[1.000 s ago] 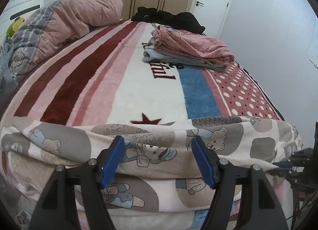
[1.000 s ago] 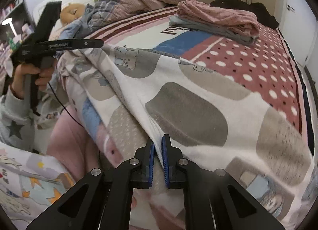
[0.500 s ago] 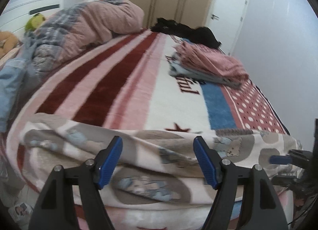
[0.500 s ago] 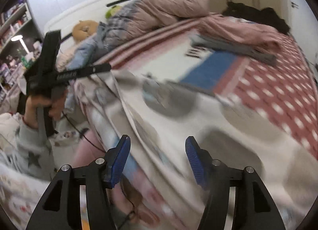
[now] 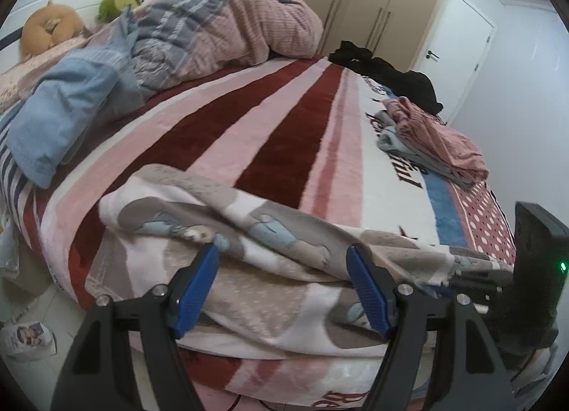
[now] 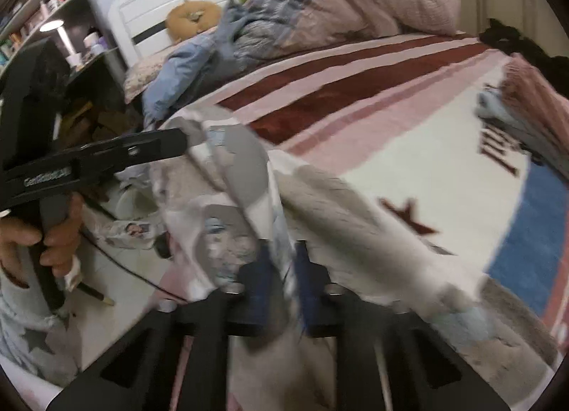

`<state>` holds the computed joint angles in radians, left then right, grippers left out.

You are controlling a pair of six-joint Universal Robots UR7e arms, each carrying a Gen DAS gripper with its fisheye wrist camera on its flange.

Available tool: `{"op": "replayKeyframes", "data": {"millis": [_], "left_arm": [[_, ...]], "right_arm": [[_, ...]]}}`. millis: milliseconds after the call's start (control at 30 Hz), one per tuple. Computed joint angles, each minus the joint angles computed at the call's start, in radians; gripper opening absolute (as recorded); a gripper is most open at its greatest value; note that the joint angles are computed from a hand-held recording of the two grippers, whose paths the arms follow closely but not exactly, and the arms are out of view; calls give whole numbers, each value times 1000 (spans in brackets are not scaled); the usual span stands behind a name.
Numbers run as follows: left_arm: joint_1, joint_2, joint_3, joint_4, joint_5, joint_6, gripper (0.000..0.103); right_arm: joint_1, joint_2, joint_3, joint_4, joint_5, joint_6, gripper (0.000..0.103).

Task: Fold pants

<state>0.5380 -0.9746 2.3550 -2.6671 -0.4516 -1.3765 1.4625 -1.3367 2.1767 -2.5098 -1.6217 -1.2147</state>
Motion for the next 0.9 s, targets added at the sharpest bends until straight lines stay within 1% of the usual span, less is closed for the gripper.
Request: {"op": "replayKeyframes", "data": {"millis": [67, 133, 200, 233, 300, 367, 433, 500, 533, 567, 600, 633, 667, 733, 767, 833, 900], "left_arm": [[5, -8, 12, -12, -4, -3, 71], [15, -9, 21, -47, -10, 13, 71], [25, 0, 20, -88, -15, 46, 71], [35, 11, 16, -115, -19, 68, 71], [51, 21, 5, -128, -25, 84, 71], [65, 32, -6, -140, -28, 99, 71], [85, 40, -29, -100, -19, 90, 71], [107, 44, -55, -50, -16, 80, 69], [116, 47, -66, -26, -9, 68, 66], [121, 48, -74, -5, -4, 54, 64], [129, 50, -85, 20, -1, 35, 58], [132, 49, -90, 38, 2, 22, 49], [136, 45, -102, 97, 8, -15, 43], [143, 35, -118, 214, 17, -93, 8], [147, 28, -113, 231, 15, -114, 6], [142, 13, -81, 199, 14, -132, 4], [130, 1, -65, 236, 23, -171, 4]], "right_arm": [[1, -14, 17, 35, 3, -33, 5], [2, -26, 46, 41, -16, -72, 5], [-3, -31, 63, 52, -25, -78, 5], [-5, -30, 75, 39, -30, -80, 5], [-12, -30, 82, 38, -27, -75, 5], [-15, -29, 72, 77, -21, -60, 6], [-13, -35, 70, 120, -30, -56, 7], [-6, -39, 95, 78, -49, -65, 8], [-1, -38, 106, 54, -54, -69, 9], [2, -37, 110, 45, -56, -64, 18], [2, -39, 109, 44, -54, -58, 21], [2, -40, 110, 39, -49, -53, 23], [2, -42, 110, 37, -45, -51, 23], [5, -43, 108, 27, -45, -44, 23], [7, -43, 109, 22, -45, -44, 23], [9, -46, 111, 10, -44, -45, 23], [7, -57, 113, 9, -41, -44, 23]]}}
